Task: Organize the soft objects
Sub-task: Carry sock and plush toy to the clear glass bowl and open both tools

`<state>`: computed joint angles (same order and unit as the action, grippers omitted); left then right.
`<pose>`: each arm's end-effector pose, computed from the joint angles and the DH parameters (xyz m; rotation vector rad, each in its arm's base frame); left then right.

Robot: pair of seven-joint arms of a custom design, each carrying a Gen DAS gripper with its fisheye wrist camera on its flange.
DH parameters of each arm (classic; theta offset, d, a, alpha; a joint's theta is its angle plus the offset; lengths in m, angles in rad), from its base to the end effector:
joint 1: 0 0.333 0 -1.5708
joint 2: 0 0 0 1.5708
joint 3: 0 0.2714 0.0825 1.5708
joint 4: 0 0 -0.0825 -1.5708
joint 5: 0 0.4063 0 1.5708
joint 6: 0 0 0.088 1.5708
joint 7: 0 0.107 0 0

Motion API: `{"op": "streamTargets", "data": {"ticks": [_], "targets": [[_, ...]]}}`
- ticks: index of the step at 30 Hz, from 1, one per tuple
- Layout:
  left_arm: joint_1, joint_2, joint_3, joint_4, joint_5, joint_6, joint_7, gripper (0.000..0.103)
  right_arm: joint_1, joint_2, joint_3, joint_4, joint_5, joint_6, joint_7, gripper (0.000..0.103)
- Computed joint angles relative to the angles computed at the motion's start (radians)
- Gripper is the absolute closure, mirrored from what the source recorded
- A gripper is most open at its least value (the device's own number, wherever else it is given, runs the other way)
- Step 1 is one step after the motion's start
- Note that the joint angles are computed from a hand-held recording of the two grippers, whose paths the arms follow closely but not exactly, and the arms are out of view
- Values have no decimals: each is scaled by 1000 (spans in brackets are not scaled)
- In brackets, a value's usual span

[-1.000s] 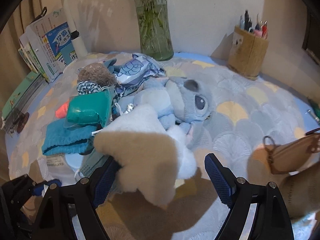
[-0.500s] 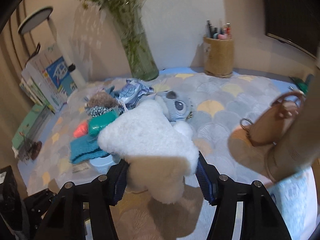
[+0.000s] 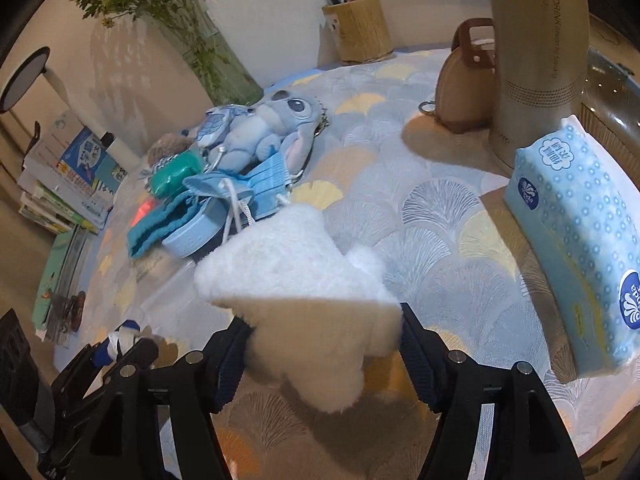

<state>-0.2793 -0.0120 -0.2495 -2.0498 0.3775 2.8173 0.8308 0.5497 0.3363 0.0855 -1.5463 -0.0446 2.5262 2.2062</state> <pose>0.5220 -0.3266 0.4785 -1.7446 1.9278 -0.9894 0.5789 0.4178 0.4838 -1.7811 1.7573 -0.1390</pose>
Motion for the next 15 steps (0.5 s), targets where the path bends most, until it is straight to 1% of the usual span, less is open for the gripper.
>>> {"op": "streamTargets", "data": {"ticks": [2,3,4,5,7,8,9,10,12,15], "targets": [[1,-7,1,-14,10,10,8,57,-9,-6,14,-7,23,-6,-44,32],[1,-10,2,-21,2,13,26,57,-8,-9,15,-9,24,-18,-55,29],[-1,-11,2,-28,-28,13,70,57,-9,-12,18,-15,28,-23,-69,28],[-1,-13,1,-32,-23,8,75,57,-12,-15,22,-19,35,-26,-89,25],[2,-25,2,-50,-1,9,63,51,-17,-22,29,-34,53,-22,-126,24],[1,-28,2,-56,-16,4,80,48,-19,-31,32,-48,61,-11,-143,24],[1,-31,2,-58,-28,-13,96,39,-21,-38,34,-60,65,-3,-163,23],[3,-34,1,-62,-14,-23,84,31,-20,-44,33,-68,64,0,-174,23],[7,-45,0,-73,8,-33,66,29,-16,-43,28,-65,45,-5,-193,21],[7,-65,6,-99,-37,-28,97,28,-6,-22,17,-31,1,-36,-211,19]]}}
